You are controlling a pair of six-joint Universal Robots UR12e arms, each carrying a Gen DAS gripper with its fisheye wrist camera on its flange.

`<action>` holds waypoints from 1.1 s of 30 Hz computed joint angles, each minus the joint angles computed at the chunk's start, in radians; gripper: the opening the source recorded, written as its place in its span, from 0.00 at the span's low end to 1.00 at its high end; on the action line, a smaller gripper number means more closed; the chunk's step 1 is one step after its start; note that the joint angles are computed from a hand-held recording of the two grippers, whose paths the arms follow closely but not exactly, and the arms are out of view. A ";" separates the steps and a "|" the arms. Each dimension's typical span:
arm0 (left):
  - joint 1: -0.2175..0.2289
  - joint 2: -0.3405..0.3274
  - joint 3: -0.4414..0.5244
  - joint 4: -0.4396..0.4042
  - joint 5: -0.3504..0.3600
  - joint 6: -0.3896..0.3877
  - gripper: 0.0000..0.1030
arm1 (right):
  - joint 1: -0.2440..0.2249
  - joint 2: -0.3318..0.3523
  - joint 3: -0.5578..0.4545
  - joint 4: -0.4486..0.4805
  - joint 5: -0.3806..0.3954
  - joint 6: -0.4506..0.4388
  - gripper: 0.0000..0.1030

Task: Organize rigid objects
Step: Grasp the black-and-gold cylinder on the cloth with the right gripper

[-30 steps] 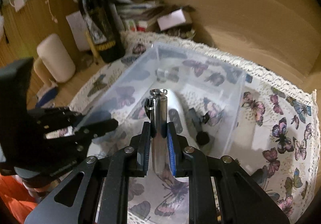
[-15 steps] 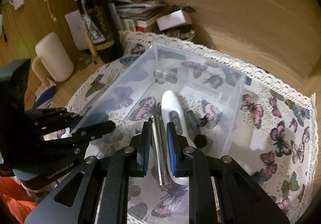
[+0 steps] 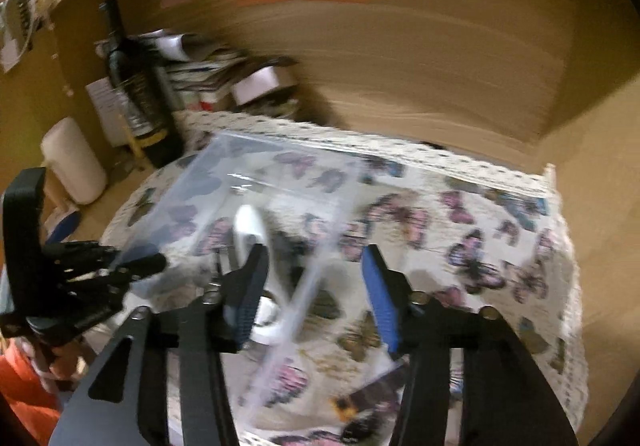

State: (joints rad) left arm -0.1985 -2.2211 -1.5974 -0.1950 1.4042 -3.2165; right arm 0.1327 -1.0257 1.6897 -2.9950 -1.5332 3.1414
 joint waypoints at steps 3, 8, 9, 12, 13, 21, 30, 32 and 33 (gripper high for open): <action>0.000 0.000 0.000 0.000 0.000 0.000 0.14 | -0.010 -0.010 0.016 0.020 -0.032 0.023 0.51; 0.000 0.000 0.000 0.000 0.000 0.000 0.14 | -0.025 -0.015 0.041 0.071 -0.062 0.063 0.51; 0.000 0.000 0.001 0.000 0.000 0.000 0.14 | -0.028 -0.016 0.043 0.087 -0.059 0.074 0.51; 0.000 0.000 0.000 0.000 -0.001 0.001 0.14 | -0.035 -0.017 0.053 0.134 -0.037 0.089 0.51; 0.000 0.000 0.000 0.000 -0.001 0.001 0.14 | -0.034 -0.017 0.056 0.140 -0.035 0.090 0.51; 0.000 0.000 0.000 0.000 0.000 0.002 0.14 | -0.028 -0.017 0.072 0.173 0.000 0.094 0.51; 0.001 -0.001 0.000 0.003 -0.010 -0.007 0.14 | -0.026 -0.016 0.064 0.257 0.011 0.094 0.50; 0.000 -0.001 0.000 0.004 -0.009 -0.006 0.14 | -0.025 -0.011 0.064 0.248 0.005 0.104 0.50; 0.000 -0.002 0.001 0.004 -0.009 -0.006 0.14 | -0.025 -0.009 0.063 0.242 0.004 0.104 0.50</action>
State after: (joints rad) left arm -0.1983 -2.2230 -1.5960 -0.1907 1.3949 -3.2228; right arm 0.1082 -1.0346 1.7526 -2.7531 -1.5291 3.2453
